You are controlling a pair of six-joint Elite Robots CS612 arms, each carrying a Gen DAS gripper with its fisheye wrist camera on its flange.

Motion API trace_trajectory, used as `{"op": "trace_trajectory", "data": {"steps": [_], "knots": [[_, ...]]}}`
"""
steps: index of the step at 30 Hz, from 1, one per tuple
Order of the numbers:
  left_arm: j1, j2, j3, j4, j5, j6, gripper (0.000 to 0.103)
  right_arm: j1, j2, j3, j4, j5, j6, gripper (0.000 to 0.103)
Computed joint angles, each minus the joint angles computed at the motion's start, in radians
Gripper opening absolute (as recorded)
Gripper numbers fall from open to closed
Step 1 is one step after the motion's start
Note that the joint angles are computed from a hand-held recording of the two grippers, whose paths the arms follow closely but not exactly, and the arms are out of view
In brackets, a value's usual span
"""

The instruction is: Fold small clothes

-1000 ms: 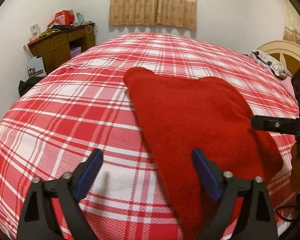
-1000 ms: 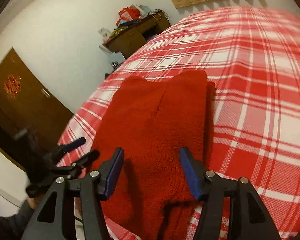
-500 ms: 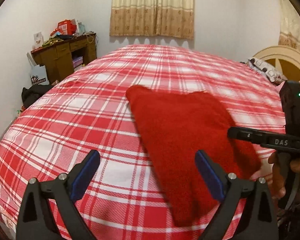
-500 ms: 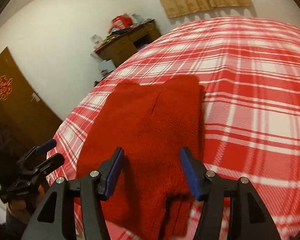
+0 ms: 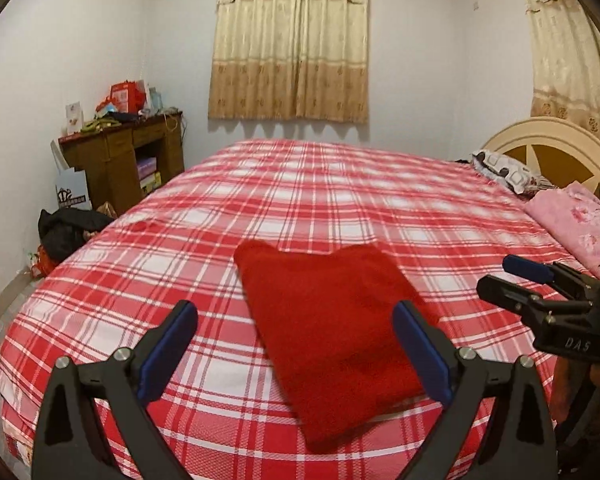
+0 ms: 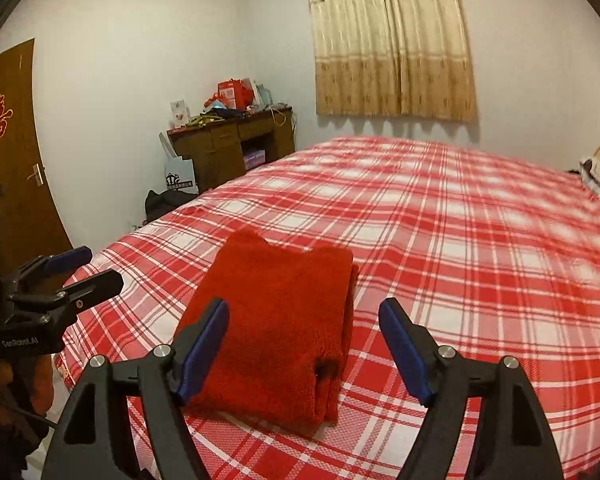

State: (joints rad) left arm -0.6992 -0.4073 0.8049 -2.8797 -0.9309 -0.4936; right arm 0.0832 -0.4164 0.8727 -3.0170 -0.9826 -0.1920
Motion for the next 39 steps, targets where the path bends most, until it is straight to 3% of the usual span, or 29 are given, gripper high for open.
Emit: {"op": "trace_trajectory", "data": {"steps": [8, 20, 32, 39], "knots": [[-0.003, 0.0, 0.002, -0.038, 0.015, 0.016, 0.102, -0.007, -0.03, 0.053, -0.079, 0.012, 0.041, 0.079], [-0.006, 0.005, -0.002, -0.045, 0.021, 0.021, 0.102, -0.008, -0.051, 0.091, -0.112, 0.025, 0.046, 0.079], [-0.006, 0.004, 0.001, -0.045, 0.009, 0.024, 0.102, -0.01, -0.051, 0.098, -0.153, 0.043, 0.064, 0.079], [-0.008, 0.007, -0.005, -0.043, 0.015, 0.02, 0.103, -0.013, -0.048, 0.105, -0.235, 0.048, 0.1, 0.079]]}}
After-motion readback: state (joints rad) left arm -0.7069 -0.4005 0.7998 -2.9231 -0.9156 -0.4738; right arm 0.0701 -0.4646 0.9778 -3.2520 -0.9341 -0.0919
